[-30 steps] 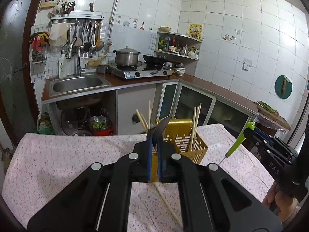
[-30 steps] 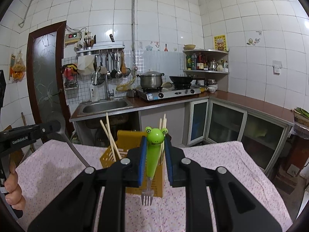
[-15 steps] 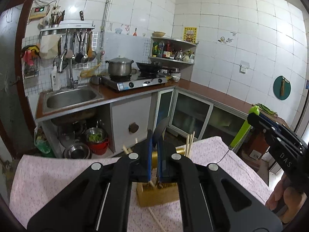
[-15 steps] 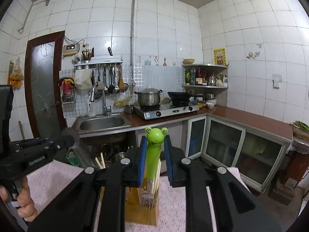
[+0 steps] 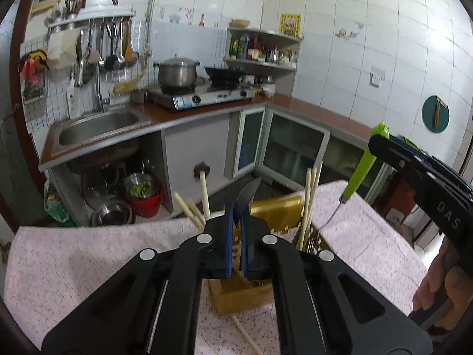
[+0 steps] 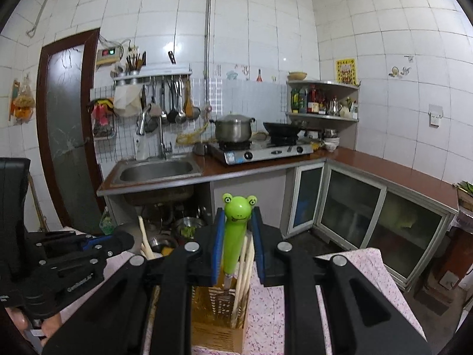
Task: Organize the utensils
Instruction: 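Lift the metal spoon into the yellow holder while the right tool lowers the frog fork in, then open both tools to release the spoon and frog fork into the holder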
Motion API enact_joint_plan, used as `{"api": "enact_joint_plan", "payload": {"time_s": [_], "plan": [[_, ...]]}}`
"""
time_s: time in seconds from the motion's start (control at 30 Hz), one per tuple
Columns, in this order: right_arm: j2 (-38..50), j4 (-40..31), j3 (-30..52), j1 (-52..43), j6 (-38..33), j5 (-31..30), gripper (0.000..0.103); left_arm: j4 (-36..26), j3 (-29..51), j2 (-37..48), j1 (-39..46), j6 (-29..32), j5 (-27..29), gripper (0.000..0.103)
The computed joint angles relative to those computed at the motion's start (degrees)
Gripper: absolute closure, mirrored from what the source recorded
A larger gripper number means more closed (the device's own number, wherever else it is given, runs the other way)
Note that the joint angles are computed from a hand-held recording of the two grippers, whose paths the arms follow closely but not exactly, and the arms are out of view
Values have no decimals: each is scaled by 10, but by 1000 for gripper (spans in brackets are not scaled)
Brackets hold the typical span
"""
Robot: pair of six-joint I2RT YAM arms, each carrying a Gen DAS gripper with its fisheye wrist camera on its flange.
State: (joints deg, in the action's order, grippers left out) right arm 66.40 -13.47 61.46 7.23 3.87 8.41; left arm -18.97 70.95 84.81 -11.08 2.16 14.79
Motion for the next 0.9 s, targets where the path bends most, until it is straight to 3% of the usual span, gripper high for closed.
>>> {"api": "enact_joint_plan", "payload": {"time_s": [0.13,0.5,0.67,0.7,0.73,0.77,0.8,0.83,0.87,0.9], "plan": [[23,26,-28,-19,3,-33,84,17,-26,16,-1,4,-9,100],[87,95,-76,-26,6,-47,84,53,-41,79,2,-6,-22,100],[104,110,-84,-31,-1,-58,83,72,-53,79,10,-12,-3,98],[106,109,-84,-32,-2,-59,82,68,-54,77,10,-15,2,95],[106,107,-83,-33,-1,-60,75,65,-56,70,12,-17,13,85],[100,109,-88,-36,2,-64,62,67,-63,59,12,-20,13,70],[92,112,-93,-36,6,-64,56,73,-71,48,10,-24,2,60],[80,113,-99,-39,7,-66,48,83,-84,33,7,-26,-9,42],[74,110,-99,-39,7,-65,48,90,-94,17,6,-27,-15,35],[65,102,-99,-39,6,-63,48,91,-102,2,7,-25,-13,34]]}}
